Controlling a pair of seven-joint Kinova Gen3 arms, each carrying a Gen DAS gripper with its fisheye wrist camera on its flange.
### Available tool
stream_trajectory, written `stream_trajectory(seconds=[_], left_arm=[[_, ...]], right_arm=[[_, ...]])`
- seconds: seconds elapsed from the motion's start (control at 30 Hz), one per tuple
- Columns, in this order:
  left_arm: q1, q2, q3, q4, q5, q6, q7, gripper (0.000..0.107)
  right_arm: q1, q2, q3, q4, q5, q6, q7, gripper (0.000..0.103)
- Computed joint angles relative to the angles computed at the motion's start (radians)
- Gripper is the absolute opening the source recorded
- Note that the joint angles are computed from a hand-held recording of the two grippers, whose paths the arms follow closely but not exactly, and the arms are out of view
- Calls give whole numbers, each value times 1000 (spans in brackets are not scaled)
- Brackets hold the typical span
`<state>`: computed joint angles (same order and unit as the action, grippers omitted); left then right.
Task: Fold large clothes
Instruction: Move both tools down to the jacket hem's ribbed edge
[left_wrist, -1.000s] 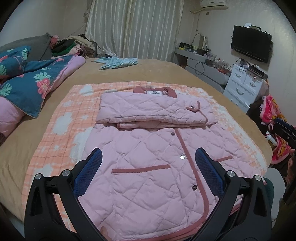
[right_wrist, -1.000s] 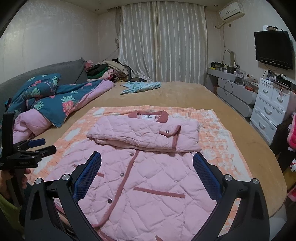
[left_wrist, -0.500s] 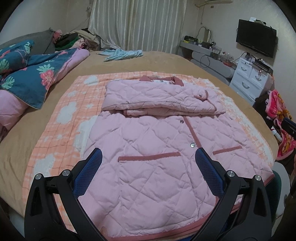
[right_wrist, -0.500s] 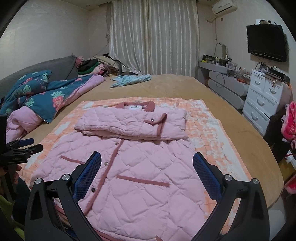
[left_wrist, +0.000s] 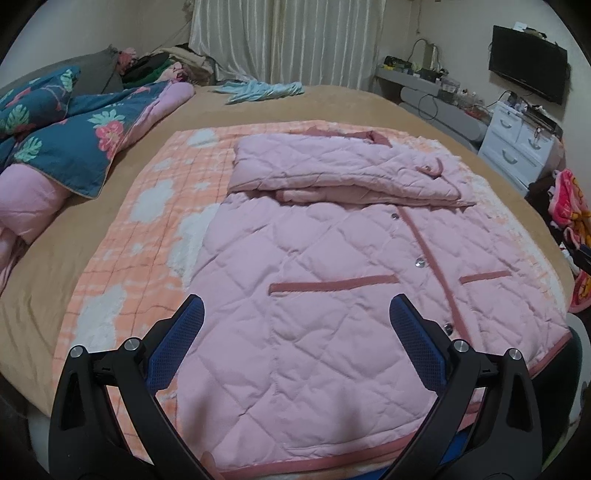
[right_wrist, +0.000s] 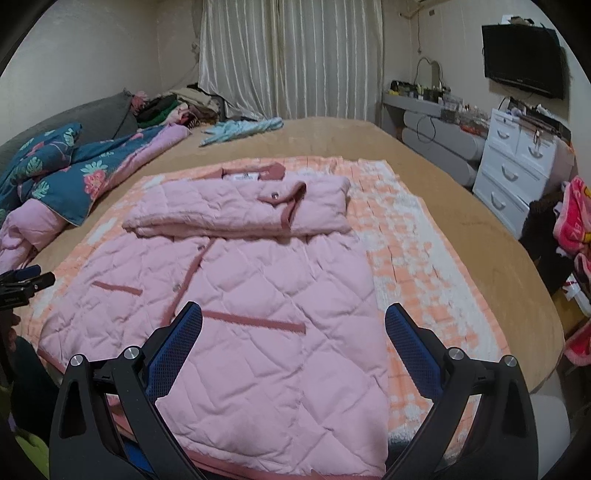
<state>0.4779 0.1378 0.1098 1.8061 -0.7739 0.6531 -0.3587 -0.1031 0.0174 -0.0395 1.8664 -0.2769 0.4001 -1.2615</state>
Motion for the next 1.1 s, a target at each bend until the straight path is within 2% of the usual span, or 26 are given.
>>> stream_trajectory(seconds=[0.3, 0.63, 0.9, 1.1], left_arm=[[-28, 1, -9, 51, 44, -7, -9, 94], [-44, -10, -13, 136, 53, -22, 27, 94], [-77, -33, -8, 195, 104, -59, 22, 94], [-114, -41, -8, 217, 181, -97, -34, 94]], right_arm=[[29, 51, 12, -17, 46, 95, -20, 99], [91, 126, 4, -29, -19, 196, 21, 99], [114, 166, 4, -47, -21, 244, 5, 99], [136, 194, -3, -61, -37, 291, 25, 99]])
